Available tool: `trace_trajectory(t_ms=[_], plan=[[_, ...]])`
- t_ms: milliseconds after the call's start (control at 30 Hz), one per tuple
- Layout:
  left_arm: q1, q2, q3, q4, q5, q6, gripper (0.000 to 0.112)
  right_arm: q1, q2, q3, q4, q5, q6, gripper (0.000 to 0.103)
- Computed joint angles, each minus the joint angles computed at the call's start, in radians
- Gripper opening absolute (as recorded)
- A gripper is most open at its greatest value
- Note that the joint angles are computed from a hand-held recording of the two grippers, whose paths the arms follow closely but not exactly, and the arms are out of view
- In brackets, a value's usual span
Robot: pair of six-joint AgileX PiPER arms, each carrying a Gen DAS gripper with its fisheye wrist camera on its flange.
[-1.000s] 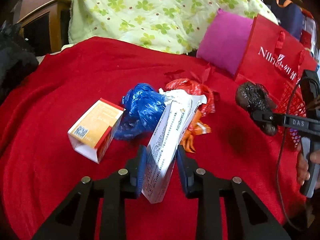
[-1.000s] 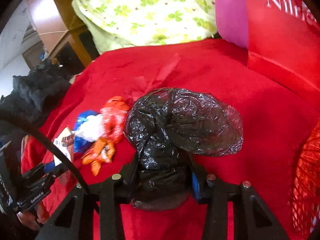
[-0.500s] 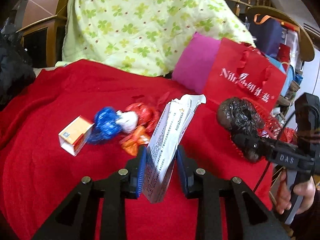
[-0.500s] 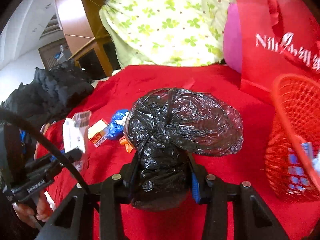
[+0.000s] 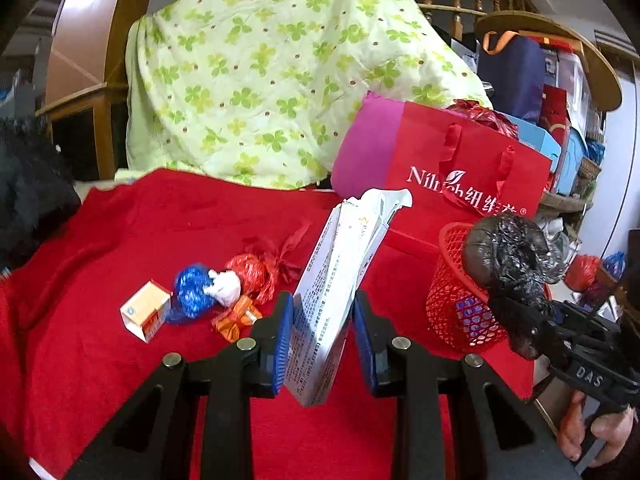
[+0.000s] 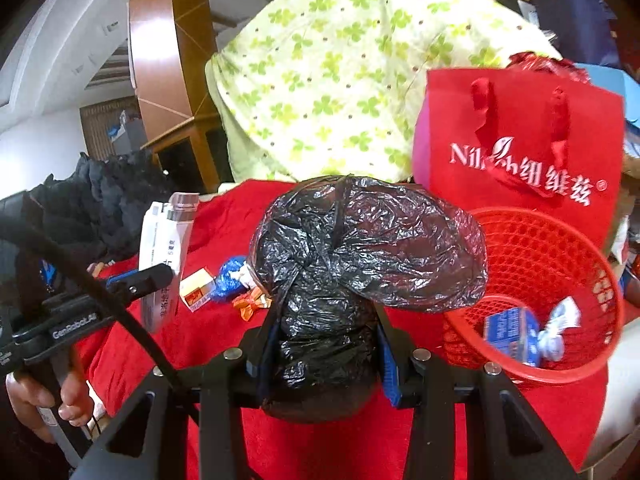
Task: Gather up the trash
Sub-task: 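Lift the black bag and white tube and carry both toward the red mesh basket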
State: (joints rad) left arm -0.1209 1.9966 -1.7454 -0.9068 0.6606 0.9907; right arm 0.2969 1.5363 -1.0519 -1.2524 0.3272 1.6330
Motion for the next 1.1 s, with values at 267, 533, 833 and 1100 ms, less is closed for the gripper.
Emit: trace_trajectory(t_ms=[267, 533, 833, 1100], plan=[[-0.103, -0.074, 0.020, 0.140, -0.065, -0.139, 0.032, -0.012, -0.144, 0.113, -0.090, 0.038, 0.087, 0.045], [-0.214, -0.080, -0.023, 0.263, -0.088, -0.265, 0.032, -0.101, -0.280, 0.208, -0.084, 0.016, 0.073, 0.045], [-0.308, -0.039, -0.106, 0.345, -0.069, -0.340, 0.032, -0.224, -0.379, 0.273, 0.001, -0.029, -0.016, 0.045], [-0.359, 0.040, -0.218, 0.413, -0.026, -0.409, 0.032, -0.321, -0.399, 0.290, 0.107, -0.088, -0.132, 0.045]])
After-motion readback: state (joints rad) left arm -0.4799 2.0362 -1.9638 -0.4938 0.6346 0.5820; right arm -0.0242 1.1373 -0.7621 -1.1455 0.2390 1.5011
